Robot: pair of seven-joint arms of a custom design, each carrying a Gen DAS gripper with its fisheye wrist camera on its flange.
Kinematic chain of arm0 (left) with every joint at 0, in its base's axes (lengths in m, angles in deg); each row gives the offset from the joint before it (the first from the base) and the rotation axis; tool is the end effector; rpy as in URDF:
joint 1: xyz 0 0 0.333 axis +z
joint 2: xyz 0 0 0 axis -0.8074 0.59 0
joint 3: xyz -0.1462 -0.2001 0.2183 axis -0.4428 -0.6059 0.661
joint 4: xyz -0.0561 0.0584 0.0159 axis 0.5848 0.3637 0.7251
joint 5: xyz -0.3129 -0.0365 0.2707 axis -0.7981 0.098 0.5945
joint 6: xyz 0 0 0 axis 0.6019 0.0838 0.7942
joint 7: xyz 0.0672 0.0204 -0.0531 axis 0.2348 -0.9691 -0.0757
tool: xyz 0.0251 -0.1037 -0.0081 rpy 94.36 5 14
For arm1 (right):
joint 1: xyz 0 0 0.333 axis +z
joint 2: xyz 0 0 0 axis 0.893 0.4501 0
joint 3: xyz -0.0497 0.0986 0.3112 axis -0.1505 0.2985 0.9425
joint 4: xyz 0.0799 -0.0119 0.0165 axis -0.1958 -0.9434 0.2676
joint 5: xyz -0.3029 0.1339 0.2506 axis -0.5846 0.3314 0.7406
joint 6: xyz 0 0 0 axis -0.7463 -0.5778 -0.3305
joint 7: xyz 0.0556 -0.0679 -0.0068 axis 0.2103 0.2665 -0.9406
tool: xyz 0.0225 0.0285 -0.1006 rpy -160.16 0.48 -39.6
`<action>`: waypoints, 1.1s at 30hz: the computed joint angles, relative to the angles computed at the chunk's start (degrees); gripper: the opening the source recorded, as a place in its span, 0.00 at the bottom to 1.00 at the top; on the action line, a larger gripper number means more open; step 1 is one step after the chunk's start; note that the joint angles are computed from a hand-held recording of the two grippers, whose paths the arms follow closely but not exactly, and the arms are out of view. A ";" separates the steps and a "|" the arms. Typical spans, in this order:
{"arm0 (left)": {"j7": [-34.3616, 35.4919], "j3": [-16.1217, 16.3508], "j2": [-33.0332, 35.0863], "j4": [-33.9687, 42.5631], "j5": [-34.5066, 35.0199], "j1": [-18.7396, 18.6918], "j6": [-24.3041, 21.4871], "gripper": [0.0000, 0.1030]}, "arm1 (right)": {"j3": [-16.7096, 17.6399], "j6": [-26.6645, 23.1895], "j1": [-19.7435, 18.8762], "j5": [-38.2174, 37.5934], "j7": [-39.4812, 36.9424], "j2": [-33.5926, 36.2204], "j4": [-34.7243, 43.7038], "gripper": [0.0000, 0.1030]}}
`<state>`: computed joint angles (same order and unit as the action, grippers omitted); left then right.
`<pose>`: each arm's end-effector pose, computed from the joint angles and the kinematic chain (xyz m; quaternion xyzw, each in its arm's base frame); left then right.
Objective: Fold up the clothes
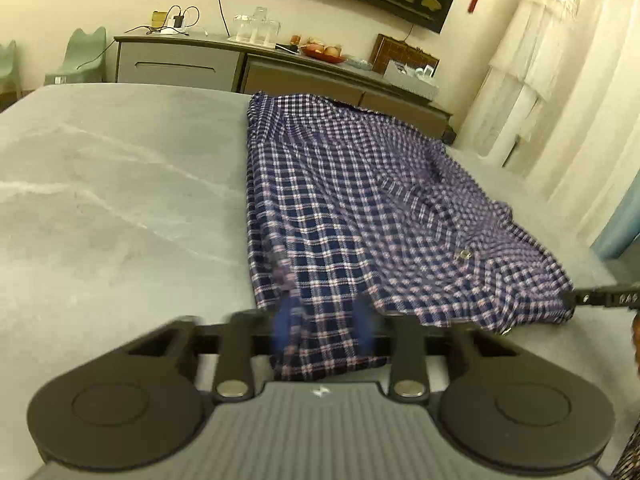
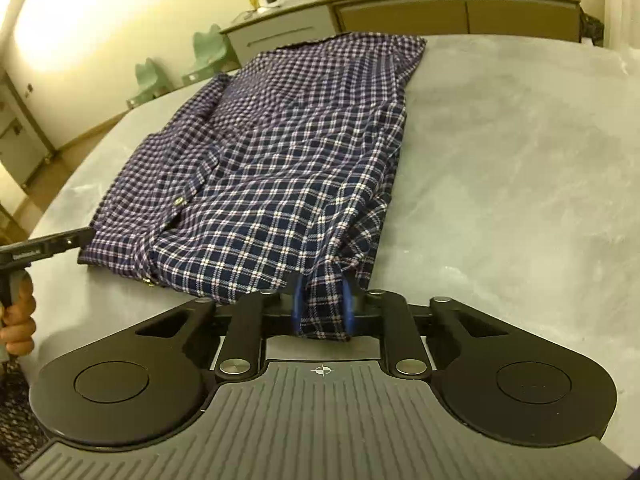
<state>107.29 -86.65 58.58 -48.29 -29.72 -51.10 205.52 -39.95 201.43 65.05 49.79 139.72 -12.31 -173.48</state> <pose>0.6748 -0.1047 0.5770 -0.4331 0.7937 -0.4224 0.0644 0.4239 0.1275 0.5460 -0.5334 0.7563 -0.1944 0.3252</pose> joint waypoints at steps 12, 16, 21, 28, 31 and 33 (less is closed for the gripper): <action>-1.92 1.68 -3.23 -2.24 5.19 1.51 -5.81 0.01 | -4.42 -0.91 5.94 7.44 -7.68 -4.99 -4.27 0.03; 2.36 3.73 -9.05 -8.51 5.80 1.06 -5.57 0.04 | -3.84 -6.09 8.58 10.11 -9.17 -8.13 -5.08 0.03; 8.75 7.01 -12.92 -10.00 -1.20 -0.48 -5.20 0.17 | -0.69 -13.74 7.61 6.74 -10.19 -9.41 -1.24 0.31; 8.58 4.21 -3.45 4.24 -0.39 -3.20 -8.30 0.29 | 3.14 -0.92 -1.64 -4.67 -8.66 -1.91 5.29 0.33; 6.18 1.74 0.85 6.94 6.39 -4.16 -6.71 0.28 | 2.25 2.44 -2.45 -5.75 -9.48 7.57 9.07 0.32; 4.69 0.83 1.74 5.93 10.19 -4.25 -5.29 0.27 | 1.31 -0.33 -2.46 -7.38 -9.82 11.87 11.12 0.23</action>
